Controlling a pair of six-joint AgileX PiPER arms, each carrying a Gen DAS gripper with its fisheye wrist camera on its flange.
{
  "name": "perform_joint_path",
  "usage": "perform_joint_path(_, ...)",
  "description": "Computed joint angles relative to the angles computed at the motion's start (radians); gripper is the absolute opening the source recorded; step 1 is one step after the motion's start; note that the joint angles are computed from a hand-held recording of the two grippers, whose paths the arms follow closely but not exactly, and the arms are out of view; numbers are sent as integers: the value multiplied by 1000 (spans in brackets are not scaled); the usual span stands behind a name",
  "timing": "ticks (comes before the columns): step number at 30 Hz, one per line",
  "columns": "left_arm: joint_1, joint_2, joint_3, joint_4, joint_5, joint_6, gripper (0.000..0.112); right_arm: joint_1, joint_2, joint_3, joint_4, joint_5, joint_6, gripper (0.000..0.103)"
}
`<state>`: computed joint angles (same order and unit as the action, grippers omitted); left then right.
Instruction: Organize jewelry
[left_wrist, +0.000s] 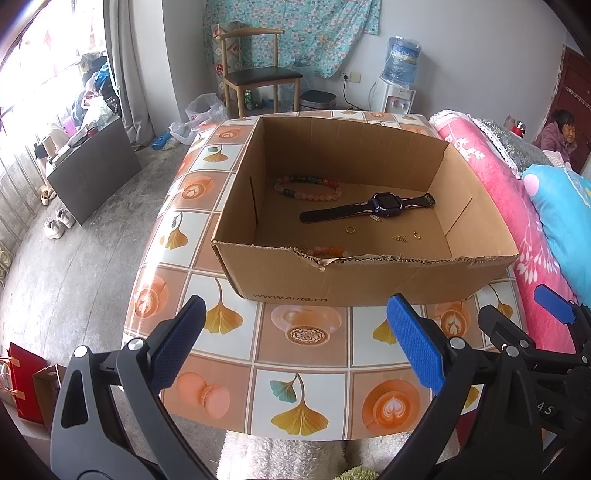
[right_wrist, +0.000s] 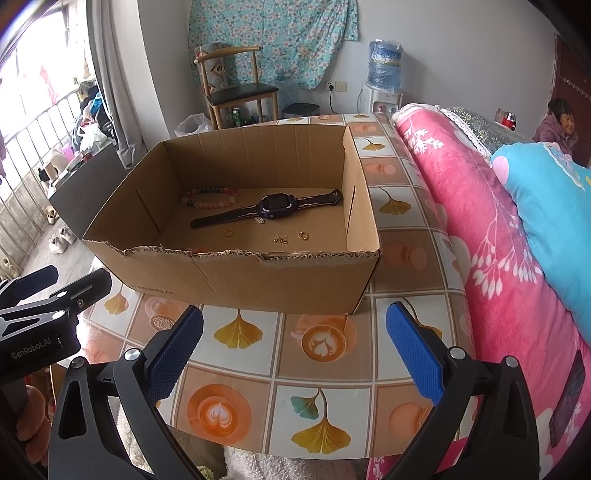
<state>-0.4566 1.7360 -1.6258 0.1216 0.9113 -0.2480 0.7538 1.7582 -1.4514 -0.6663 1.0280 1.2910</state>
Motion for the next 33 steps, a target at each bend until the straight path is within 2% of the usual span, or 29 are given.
perform_joint_path(33, -2, -2, -3, 4, -2, -3, 95, -8, -2, 3, 16, -8, 3, 97)
